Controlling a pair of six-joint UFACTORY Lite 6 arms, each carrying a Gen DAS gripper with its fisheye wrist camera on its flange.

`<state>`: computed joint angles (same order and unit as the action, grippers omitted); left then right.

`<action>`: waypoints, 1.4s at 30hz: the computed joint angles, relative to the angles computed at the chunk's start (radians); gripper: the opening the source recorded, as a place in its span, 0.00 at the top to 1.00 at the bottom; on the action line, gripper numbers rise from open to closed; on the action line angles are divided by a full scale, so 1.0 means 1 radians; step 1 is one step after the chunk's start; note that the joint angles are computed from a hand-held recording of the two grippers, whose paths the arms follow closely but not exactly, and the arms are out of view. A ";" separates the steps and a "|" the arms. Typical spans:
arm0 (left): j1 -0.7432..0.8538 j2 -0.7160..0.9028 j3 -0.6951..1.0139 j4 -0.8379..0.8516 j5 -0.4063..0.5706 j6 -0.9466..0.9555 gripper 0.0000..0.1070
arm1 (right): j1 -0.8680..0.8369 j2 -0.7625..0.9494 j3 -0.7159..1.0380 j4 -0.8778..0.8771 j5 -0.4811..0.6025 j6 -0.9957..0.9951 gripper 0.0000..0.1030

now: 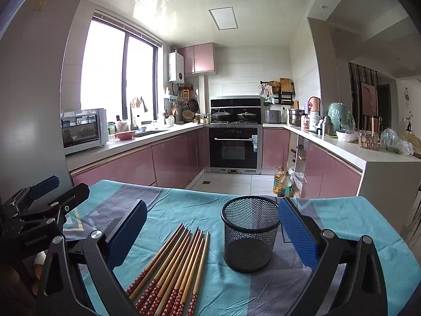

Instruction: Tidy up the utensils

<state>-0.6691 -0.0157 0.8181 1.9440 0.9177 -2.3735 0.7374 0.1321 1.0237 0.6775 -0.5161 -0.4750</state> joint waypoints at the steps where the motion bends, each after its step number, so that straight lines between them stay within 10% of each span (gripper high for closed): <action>1: -0.001 -0.002 -0.001 0.000 0.001 0.000 0.08 | 0.000 -0.001 -0.002 -0.004 0.000 0.005 0.06; 42: -0.003 -0.009 -0.005 0.001 0.010 -0.001 0.08 | -0.006 -0.014 -0.006 -0.017 0.008 0.012 0.06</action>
<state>-0.6721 -0.0252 0.8135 1.9454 0.9282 -2.3741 0.7318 0.1177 1.0175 0.6609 -0.5083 -0.4635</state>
